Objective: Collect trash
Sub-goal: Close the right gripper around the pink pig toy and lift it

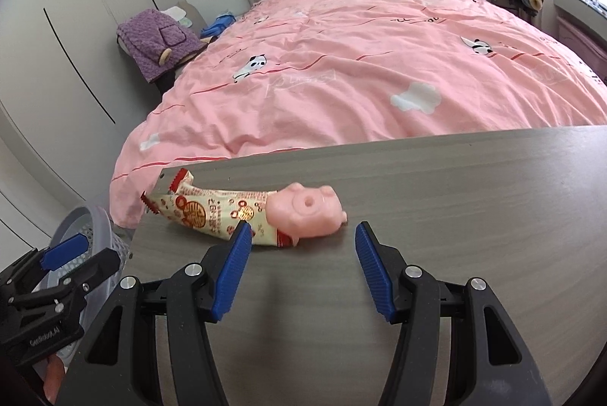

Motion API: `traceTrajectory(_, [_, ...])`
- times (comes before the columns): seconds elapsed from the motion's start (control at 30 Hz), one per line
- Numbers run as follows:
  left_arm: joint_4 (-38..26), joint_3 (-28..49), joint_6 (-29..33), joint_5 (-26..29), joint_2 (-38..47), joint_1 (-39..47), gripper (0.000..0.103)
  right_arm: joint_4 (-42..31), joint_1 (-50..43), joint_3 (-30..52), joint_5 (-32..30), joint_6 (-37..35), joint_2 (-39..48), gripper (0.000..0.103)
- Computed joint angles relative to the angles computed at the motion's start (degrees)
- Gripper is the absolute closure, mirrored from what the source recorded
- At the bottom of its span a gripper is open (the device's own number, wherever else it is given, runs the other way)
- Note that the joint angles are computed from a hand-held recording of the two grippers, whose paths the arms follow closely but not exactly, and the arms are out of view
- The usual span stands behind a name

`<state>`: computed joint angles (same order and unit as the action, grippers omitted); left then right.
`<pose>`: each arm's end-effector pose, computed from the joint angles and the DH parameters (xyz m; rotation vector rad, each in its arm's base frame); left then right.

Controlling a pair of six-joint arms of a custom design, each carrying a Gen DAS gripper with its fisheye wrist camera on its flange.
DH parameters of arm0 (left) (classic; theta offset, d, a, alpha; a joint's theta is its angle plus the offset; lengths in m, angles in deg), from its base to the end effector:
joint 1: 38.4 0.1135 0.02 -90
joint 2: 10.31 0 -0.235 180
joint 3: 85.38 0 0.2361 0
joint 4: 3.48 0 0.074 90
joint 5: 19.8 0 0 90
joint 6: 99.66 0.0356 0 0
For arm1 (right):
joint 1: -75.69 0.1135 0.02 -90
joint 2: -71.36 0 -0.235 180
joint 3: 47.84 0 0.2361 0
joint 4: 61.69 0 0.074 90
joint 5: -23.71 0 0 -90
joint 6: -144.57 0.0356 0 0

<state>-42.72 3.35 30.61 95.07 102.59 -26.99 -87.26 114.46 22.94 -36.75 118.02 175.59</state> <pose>0.3700 0.0594 0.1383 0.7584 2.4183 -0.2416 0.2673 0.1922 0.1212 0.6870 2.3165 0.1209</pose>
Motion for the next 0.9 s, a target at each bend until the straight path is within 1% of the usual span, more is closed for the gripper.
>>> traceTrajectory(0.17, [1.2,-0.4,-1.0,-0.7,0.4,-1.2,0.033,0.1,-1.5,1.8,-1.8,-2.1,2.1,0.047])
traceTrajectory(0.47, [1.4,-0.6,-1.6,-1.3,1.1,-2.4,0.033,-1.3,-2.8,4.1,-2.6,-3.6,4.2,0.047])
traceTrajectory(0.57, [1.6,-0.5,-1.7,-1.4,1.1,-2.5,0.033,-0.5,-2.9,3.7,-2.7,-4.0,4.2,0.053])
traceTrajectory(0.73, [2.0,-0.5,-2.0,-1.6,1.3,-2.6,0.033,1.6,-2.7,1.3,-2.8,-3.3,2.7,0.055])
traceTrajectory(0.77, [2.2,-0.5,-2.0,-1.6,1.4,-2.7,0.033,1.9,-2.5,1.1,-2.7,-3.1,2.4,0.056])
traceTrajectory(0.9, [2.7,-0.3,-1.8,-1.7,1.5,-2.8,0.033,1.8,-1.7,-0.7,-1.9,-1.5,0.6,0.056])
